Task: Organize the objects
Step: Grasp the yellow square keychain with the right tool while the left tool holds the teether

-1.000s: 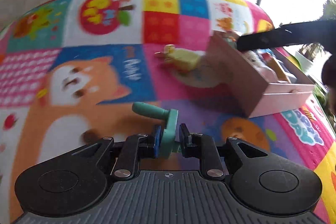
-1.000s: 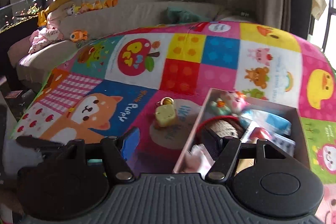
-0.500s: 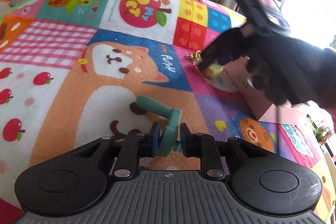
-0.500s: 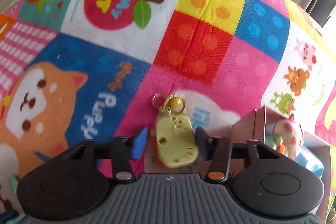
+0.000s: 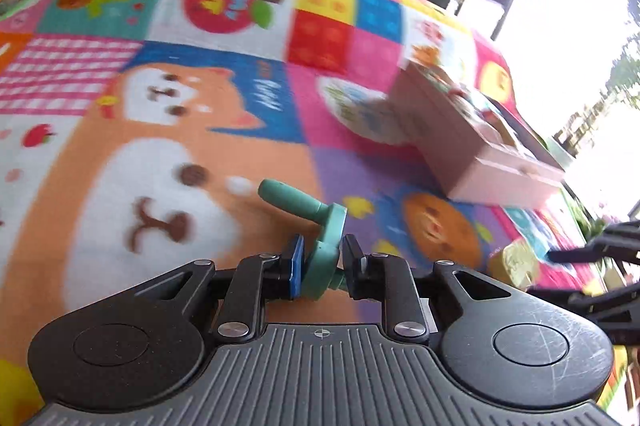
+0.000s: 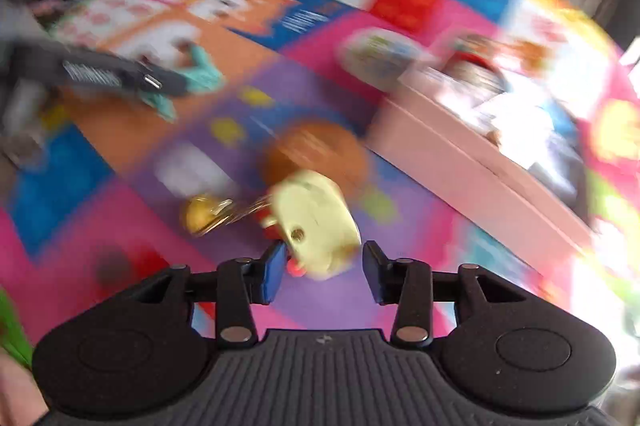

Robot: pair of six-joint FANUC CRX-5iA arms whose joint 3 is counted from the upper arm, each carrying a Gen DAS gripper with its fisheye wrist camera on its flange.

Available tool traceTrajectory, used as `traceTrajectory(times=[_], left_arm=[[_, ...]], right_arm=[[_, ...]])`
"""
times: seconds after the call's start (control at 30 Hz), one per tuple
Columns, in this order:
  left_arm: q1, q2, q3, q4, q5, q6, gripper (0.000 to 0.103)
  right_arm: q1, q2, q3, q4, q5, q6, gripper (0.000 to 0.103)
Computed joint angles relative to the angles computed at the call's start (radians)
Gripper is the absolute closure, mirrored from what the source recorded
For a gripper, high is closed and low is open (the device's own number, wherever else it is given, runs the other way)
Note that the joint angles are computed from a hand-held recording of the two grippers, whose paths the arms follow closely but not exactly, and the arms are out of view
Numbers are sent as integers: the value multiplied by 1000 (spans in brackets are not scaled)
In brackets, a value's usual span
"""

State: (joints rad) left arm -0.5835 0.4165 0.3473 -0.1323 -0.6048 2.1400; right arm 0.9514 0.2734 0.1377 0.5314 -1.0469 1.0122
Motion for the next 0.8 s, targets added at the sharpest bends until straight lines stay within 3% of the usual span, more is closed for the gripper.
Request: traceTrajectory(times=[0.03,0.13,0.23,0.33,0.43,0.6,0.67,0.7,0.8], left_arm=[[-11,8,10,7,-4,-12,80],[-49,27,51,-22,-42,-9,80],[-97,45,115,-128,-122,43,80],[-124,49,144,-183,-172,79,79],[-148,46,158,-238,-213,110,79],[-187,58,190,-325,-267,154,78],[-191,60,196,-332,-276,151,77],[-189,60,196,-328,-275,145,77],[-183,55,183,-320,-256,136,77]], right_arm=[[8,-27,-61,71,-10,-69,51],[17,-109,-205,187,1,-248,47],[3,-202,-300,163,143,-350,35],[-8,-242,-376,215,297,-373,33],[-22,-209,-367,222,398,-335,33],[-55,-110,-271,123,442,-253,33],[-56,-91,-248,91,431,-245,37],[-55,-90,-247,83,434,-249,45],[-56,-119,-293,99,477,-302,45]])
